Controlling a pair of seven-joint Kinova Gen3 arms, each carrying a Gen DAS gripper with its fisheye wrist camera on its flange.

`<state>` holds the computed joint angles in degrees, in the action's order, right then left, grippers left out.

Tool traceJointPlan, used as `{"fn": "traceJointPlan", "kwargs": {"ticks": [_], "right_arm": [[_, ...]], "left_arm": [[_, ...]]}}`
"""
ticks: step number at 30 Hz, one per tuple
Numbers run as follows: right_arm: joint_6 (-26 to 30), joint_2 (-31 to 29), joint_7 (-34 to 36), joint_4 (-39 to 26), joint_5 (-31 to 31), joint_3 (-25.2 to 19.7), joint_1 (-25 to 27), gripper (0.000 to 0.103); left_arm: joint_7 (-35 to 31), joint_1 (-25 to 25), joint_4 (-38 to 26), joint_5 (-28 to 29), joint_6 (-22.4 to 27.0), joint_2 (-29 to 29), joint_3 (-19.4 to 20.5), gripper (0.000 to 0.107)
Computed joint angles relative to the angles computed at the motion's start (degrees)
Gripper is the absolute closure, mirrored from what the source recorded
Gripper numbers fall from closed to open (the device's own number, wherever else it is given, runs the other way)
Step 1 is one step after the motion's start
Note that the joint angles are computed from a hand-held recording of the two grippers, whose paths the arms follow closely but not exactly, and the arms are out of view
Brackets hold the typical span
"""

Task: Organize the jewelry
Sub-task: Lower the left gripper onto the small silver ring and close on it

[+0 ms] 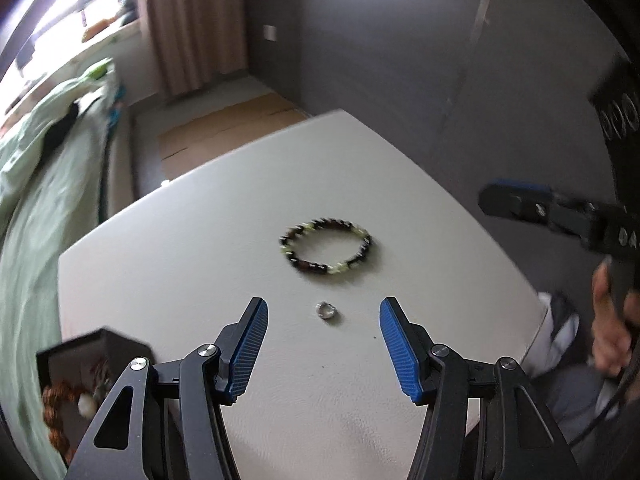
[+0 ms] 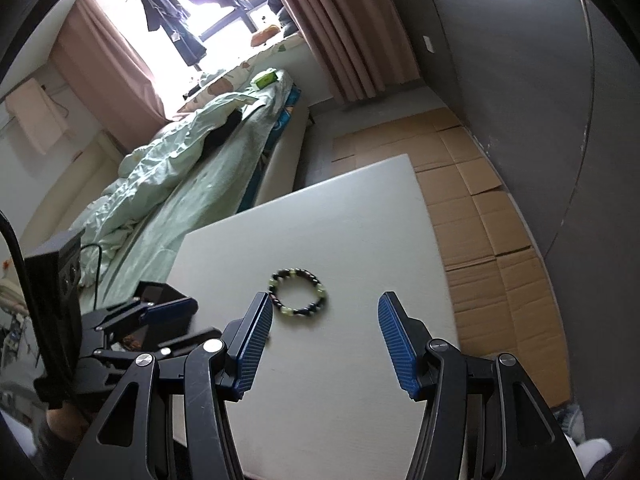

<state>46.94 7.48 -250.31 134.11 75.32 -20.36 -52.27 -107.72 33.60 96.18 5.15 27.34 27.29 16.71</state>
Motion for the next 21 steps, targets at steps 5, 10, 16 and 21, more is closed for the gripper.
{"fn": "traceJointPlan", "kwargs": {"ticks": [5,10,16,21], "right_arm": [[-2.82,0.84,5.83,-0.61,-3.9,1.08,1.65,0.047],[-7.17,2.54,13.21,-2.13,-7.86,3.22,3.76,0.047],[-9.84,4.06,16.82,-2.94,-9.03,5.37,4.05,0.047],[-11.75,4.98,18.49,-3.73,-9.63,6.9,4.47,0.048]], "left_arm": [[-1.89,0.7,-1.74,-1.34,1.45,2.79,0.08,0.057],[-1.72,0.43,-3.65,-0.41,2.16,5.77,-0.02,0.071],[-1.29,2.12,-3.61,-1.97,0.7,6.63,-1.13,0.079],[0.26,2.12,-3.93,-2.11,1.3,6.63,-1.68,0.094]]}}
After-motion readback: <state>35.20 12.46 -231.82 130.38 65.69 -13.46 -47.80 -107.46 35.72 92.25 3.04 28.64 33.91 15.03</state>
